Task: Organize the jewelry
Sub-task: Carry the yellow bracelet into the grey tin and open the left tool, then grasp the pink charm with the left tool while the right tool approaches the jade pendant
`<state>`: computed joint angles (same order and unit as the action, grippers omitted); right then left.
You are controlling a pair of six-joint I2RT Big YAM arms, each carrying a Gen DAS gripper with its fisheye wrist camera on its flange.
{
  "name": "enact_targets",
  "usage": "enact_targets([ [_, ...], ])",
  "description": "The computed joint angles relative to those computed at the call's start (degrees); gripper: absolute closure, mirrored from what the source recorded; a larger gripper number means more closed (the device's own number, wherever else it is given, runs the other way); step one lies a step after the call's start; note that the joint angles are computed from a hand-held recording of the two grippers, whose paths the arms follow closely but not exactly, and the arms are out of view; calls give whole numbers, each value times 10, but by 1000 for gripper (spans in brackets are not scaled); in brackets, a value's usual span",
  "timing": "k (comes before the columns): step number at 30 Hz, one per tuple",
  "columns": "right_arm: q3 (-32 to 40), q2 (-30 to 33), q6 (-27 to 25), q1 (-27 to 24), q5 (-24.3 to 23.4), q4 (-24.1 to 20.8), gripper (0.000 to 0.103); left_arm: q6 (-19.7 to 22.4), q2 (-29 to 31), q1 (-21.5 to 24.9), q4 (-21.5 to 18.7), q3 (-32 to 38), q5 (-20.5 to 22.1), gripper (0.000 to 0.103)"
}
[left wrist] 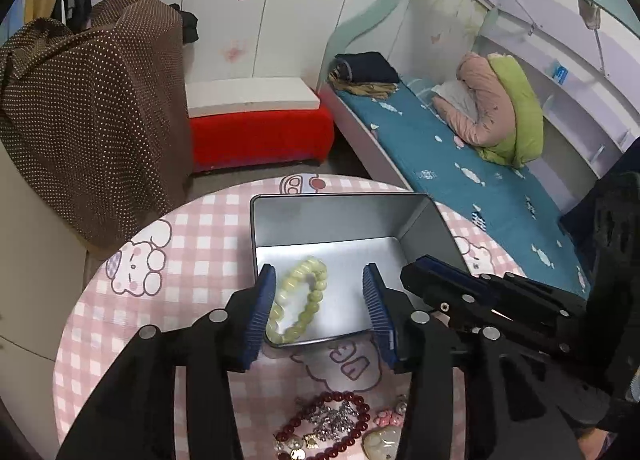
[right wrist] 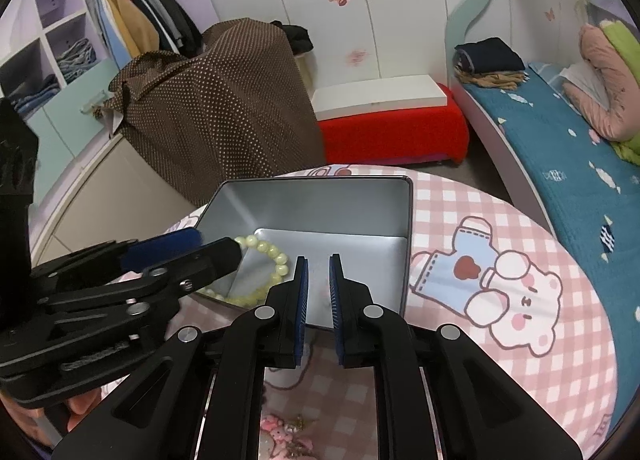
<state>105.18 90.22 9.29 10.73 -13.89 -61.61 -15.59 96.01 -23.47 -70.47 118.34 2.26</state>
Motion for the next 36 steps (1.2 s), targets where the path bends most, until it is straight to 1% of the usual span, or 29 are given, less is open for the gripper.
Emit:
enact_targets([
  [2, -3, -4, 3, -2, -3, 1, 91, -6, -13, 3, 7, -12, 11, 57],
  [4, -5, -10, 6, -2, -3, -1, 90, -10, -23, 4, 13, -20, 14, 52],
  [6, -13, -22, 5, -1, -2, 3, 84, -7, -41, 4, 20, -34, 10, 47],
  [7, -17, -27, 4, 0, 3, 5, 73, -7, -49, 3, 22, -41, 4, 43],
  [8, -17, -31, 3, 0, 6, 4, 58, -8, -64, 3, 29, -56, -1, 41],
  [9, -27, -43, 4, 2, 12, 10, 55, -8, -77, 2, 35, -68, -6, 39],
  [11, -41, -63, -1, 6, 25, 15, 54, -11, -108, -3, 50, -101, -30, 38],
  [14, -68, -94, -10, 9, 43, 17, 53, -22, -160, -9, 71, -160, -53, 38],
  [16, -100, -125, -8, 13, 60, 26, 50, -31, -185, -12, 79, -193, -60, 38],
  [20, -158, -175, -8, 24, 88, 34, 48, -49, -229, -32, 90, -257, -90, 38],
  [22, -184, -194, -5, 25, 89, 36, 48, -41, -243, -46, 94, -281, -97, 38],
  [23, -199, -206, -1, 28, 96, 35, 47, -35, -250, -55, 97, -296, -98, 38],
  [27, -246, -237, 12, 35, 107, 38, 47, -23, -254, -76, 101, -326, -96, 38],
  [31, -271, -251, 17, 39, 114, 34, 46, -21, -251, -92, 100, -342, -100, 40],
  [33, -279, -256, 19, 40, 118, 32, 45, -14, -247, -103, 98, -346, -119, 40],
  [35, -286, -259, 22, 36, 112, 31, 45, -6, -244, -107, 97, -350, -119, 45],
  [36, -287, -259, 24, 37, 112, 31, 45, -5, -240, -108, 93, -350, -115, 51],
])
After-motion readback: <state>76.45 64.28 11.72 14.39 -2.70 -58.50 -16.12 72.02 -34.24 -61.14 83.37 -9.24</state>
